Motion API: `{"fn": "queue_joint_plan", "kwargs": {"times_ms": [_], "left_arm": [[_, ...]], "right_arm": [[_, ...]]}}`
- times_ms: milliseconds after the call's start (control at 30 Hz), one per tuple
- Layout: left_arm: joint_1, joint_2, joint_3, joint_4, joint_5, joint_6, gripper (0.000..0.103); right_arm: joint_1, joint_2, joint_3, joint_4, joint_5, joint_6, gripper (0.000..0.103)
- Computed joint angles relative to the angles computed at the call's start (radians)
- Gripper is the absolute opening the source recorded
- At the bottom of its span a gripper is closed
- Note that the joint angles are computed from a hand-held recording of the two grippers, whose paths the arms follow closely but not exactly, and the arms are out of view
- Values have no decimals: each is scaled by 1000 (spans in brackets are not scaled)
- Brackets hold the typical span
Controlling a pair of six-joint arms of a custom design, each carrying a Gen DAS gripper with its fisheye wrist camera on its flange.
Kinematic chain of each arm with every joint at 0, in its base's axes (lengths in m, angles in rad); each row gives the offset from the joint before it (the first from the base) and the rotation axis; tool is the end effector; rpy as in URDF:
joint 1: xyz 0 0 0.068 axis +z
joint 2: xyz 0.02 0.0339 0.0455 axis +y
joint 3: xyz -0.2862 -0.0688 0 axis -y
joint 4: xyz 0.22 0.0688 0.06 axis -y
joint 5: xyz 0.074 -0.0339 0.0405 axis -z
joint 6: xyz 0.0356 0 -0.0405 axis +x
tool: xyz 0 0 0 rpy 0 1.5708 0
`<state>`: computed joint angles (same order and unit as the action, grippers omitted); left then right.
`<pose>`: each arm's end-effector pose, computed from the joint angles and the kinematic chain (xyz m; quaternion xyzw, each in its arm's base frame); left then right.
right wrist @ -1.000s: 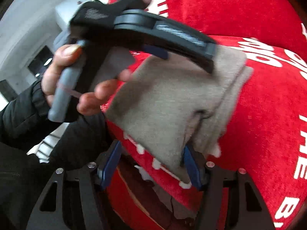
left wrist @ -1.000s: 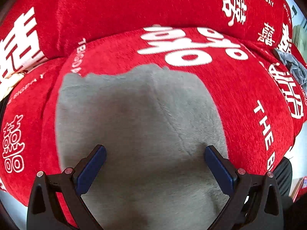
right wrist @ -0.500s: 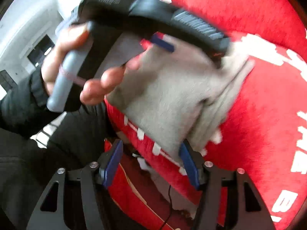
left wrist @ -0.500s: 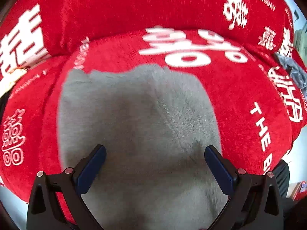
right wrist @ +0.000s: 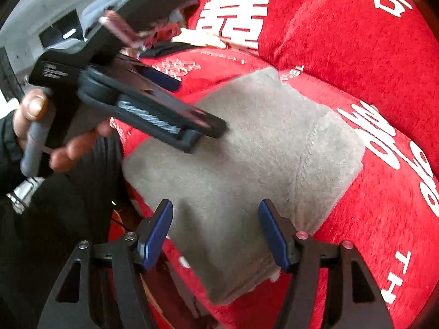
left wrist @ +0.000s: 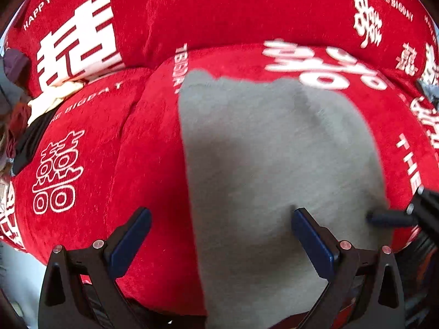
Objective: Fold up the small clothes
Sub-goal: 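Press both grippers on the folded sweater to flatten it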
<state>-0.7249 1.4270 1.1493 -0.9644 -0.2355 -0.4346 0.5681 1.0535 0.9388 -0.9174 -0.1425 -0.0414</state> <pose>0.1867 -0.1543 0.2913 0.1227 0.9722 0.0080 0.1994 0.1321 0.0903 0.3029 -0.3066 0.9115 0.1354 0.2384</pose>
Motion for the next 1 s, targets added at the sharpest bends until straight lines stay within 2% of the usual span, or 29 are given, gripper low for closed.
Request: {"fn": "queue_joint_plan", "kwargs": {"times_ms": [100, 167, 267, 367, 467, 600, 700, 833, 933, 1000], "left_arm": [[43, -24, -65, 57, 59, 26, 103], [47, -36, -62, 47, 62, 29, 103], [27, -62, -60, 40, 24, 42, 103], [39, -56, -69, 49, 34, 57, 103], [82, -57, -92, 73, 91, 57, 103], [94, -58, -106, 85, 113, 59, 103], [99, -59, -115, 94, 123, 58, 103], [87, -60, -121, 100, 115, 54, 103], [81, -57, -119, 97, 107, 49, 103], [72, -56, -114, 88, 98, 42, 103]], "right_arm": [[-67, -29, 7, -39, -59, -34, 69], [-82, -30, 51, -85, -66, -35, 69], [-15, -28, 108, -95, 42, -29, 73], [-39, 47, 163, -74, 55, -67, 74], [-58, 148, 197, -36, 54, -87, 74], [-54, 227, 175, -29, 92, -118, 74], [-110, 175, 114, 13, 33, -113, 75], [-137, 127, 79, 10, 18, -104, 75], [-123, 112, 87, -20, 47, -77, 75], [-79, 119, 117, -66, 112, -28, 75]]}}
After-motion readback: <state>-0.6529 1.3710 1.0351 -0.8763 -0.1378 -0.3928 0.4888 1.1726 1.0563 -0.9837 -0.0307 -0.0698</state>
